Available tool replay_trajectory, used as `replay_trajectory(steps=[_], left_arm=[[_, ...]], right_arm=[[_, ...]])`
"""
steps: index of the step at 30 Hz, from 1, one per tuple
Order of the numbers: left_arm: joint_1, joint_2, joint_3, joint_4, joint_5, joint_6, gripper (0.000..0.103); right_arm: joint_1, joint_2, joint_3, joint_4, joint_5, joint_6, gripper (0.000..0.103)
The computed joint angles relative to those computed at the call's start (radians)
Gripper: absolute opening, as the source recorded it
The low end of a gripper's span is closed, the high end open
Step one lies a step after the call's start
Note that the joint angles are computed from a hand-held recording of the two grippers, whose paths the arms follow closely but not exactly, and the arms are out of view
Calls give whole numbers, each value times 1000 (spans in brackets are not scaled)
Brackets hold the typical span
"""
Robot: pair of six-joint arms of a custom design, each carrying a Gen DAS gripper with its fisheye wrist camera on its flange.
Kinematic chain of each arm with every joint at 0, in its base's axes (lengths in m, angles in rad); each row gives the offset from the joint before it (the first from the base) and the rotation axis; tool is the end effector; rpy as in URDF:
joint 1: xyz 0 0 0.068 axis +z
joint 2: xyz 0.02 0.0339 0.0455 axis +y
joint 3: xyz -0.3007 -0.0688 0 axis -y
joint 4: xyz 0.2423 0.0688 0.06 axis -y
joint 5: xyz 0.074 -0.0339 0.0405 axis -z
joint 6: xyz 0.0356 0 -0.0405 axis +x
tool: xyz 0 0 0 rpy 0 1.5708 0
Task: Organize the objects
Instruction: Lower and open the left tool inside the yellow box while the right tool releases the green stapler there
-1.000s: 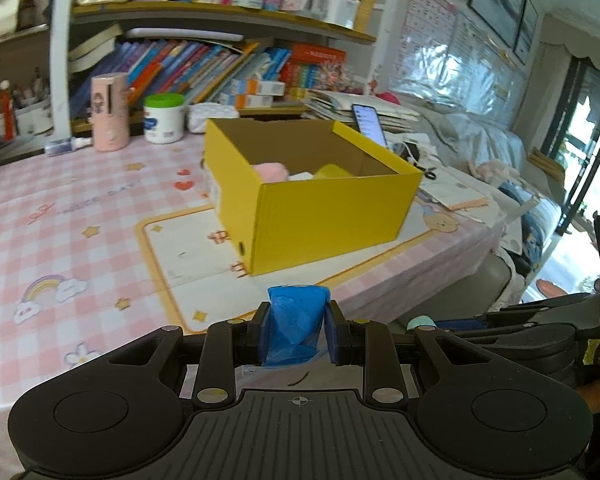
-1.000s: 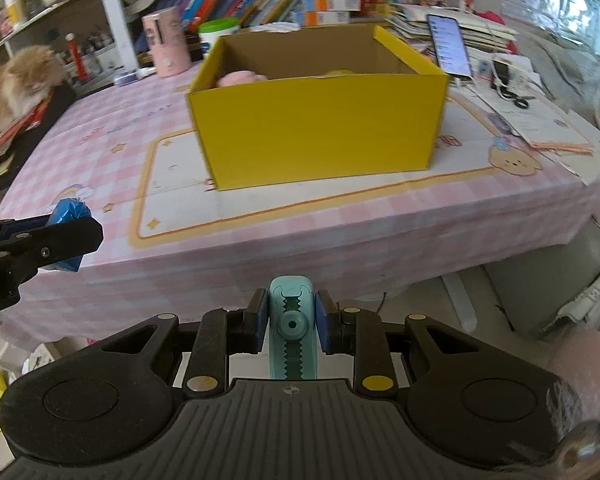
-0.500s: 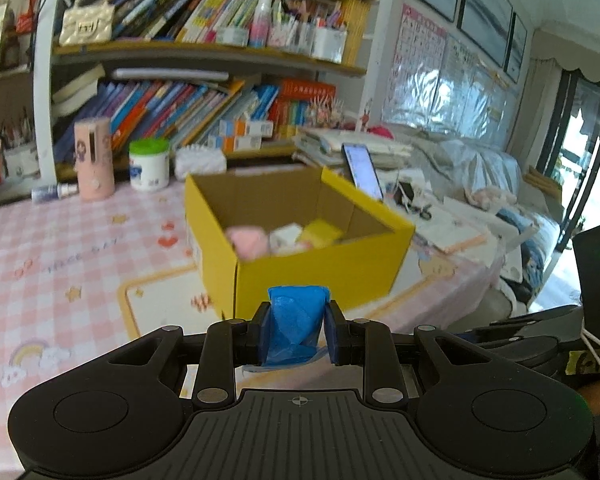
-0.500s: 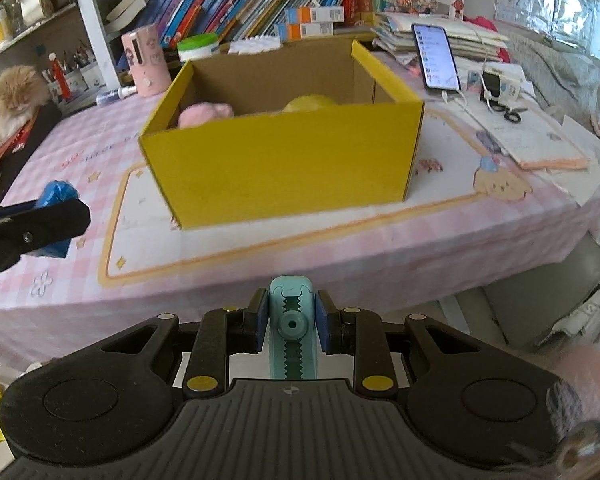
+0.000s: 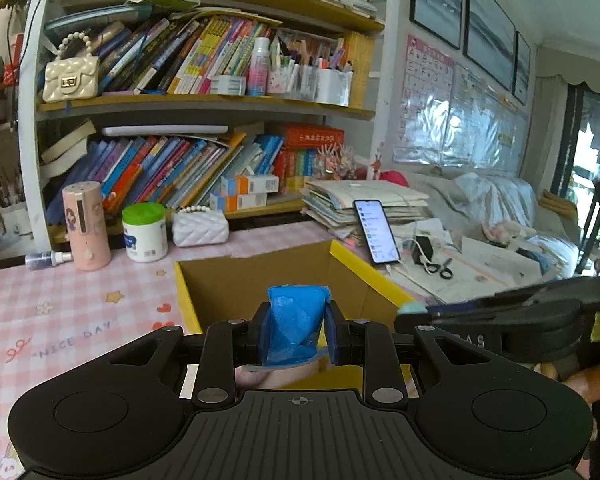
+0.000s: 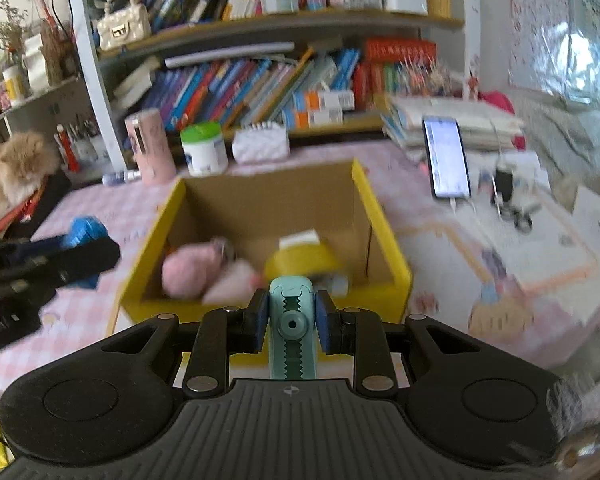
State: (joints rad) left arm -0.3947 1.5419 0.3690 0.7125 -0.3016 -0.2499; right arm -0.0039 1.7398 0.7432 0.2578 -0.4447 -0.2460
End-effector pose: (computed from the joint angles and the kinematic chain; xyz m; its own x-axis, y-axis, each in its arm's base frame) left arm 0.2415 -0.0892 0.1660 -0.4275 -0.0778 -0.9007 0.0163 0.9955 -0.0937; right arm 0.3311 0.0140 0.1676 -0.5765 -0.2176 -0.7876 -0.4690 0.8774 0.1009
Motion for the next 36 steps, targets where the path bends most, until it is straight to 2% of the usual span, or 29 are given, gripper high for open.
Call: replay_trajectory(steps=[7,15,29,36], left_arm=[[19,146,111,-22,-26,-18,25],[22,272,226,-117,-75,-48,25],[23,376,326,-209,-129,-89,25],[19,407,357,-233,-148,-90,26]], right_arm=[[18,127,181,-54,-29,-66,23],[47,282,367,-155,-41,-194,23],[86,461,604,-339,-36,-379,23],[104,503,667,-384,-37,-431,23]])
